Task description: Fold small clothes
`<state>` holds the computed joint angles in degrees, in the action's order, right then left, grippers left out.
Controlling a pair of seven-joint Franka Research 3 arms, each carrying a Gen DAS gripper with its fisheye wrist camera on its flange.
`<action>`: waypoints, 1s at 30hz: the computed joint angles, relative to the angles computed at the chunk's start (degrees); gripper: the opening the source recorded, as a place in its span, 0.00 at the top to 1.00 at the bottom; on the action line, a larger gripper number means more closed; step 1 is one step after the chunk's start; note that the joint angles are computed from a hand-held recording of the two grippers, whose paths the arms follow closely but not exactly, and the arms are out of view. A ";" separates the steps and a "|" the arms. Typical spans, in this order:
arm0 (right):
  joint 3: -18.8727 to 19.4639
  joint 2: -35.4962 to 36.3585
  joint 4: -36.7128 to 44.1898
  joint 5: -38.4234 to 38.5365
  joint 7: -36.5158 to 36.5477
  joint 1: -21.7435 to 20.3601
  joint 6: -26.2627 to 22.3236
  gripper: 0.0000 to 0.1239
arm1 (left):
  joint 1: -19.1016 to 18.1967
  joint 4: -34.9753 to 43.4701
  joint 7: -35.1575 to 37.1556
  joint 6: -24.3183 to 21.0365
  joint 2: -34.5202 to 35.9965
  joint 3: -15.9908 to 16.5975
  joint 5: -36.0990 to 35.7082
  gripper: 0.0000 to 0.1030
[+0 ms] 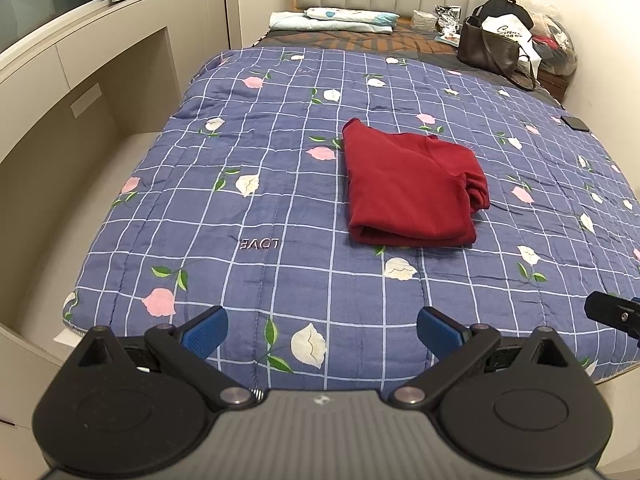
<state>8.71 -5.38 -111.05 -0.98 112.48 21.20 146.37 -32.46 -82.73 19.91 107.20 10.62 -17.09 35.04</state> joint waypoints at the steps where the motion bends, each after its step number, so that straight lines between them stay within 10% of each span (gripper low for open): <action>1: 0.00 0.00 0.00 0.00 0.00 0.00 0.00 0.17 | -0.04 0.10 -0.02 -0.11 0.06 0.00 0.03 0.00; 30: -0.24 0.22 0.00 1.03 -1.16 0.00 0.28 0.17 | -2.66 6.29 1.11 -6.70 3.54 0.84 1.70 0.01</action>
<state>8.47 -5.16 -111.05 0.05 111.32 21.20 146.65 -35.12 -76.45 21.02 100.50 14.16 -16.25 36.74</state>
